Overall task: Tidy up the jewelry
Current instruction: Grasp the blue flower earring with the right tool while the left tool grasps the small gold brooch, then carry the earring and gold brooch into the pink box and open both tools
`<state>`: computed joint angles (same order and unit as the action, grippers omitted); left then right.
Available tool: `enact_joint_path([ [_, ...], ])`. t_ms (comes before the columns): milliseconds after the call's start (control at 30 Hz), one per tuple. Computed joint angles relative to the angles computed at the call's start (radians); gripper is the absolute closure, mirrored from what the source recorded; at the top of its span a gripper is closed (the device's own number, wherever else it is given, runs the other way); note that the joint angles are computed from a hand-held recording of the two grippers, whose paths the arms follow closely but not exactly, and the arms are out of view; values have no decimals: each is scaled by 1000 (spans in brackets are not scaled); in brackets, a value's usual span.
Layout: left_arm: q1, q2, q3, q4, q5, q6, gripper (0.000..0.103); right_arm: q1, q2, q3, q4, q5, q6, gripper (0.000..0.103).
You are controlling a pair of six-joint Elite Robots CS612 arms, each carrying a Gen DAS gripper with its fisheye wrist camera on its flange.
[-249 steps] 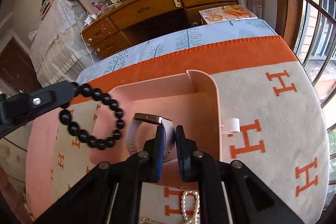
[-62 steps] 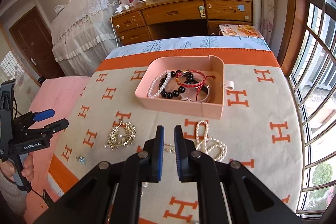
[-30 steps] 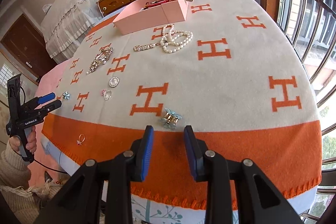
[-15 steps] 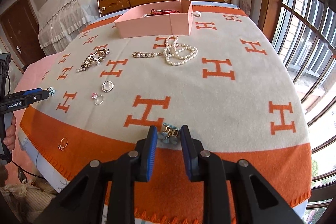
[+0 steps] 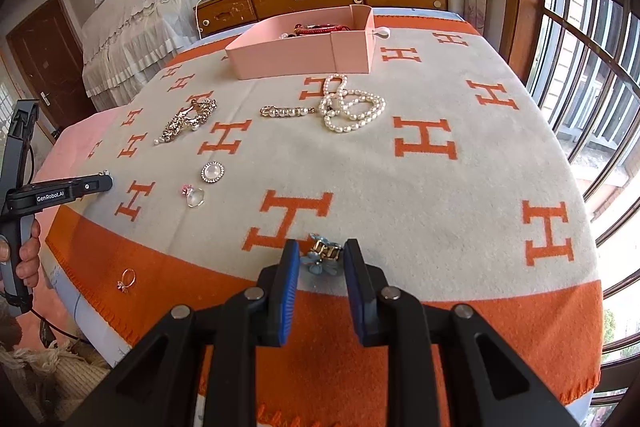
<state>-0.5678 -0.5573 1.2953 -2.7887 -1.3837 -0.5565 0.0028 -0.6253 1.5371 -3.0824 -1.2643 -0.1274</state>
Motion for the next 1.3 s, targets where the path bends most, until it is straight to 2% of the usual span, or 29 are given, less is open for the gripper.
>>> enact_joint_path([
  [300,-6,-1,-36,25,-11,26,85,-5,3,-26,-11,67,0,80],
  [700,-27,22,-207,16,31,189,85,-9,15,-153,-84,181,51,80],
  [1033,-43,114,-448,81,86,288,85,-11,43,-309,-80,189,113,80],
  [1300,-42,226,-668,153,92,265,85,-5,95,-424,-29,188,153,80],
])
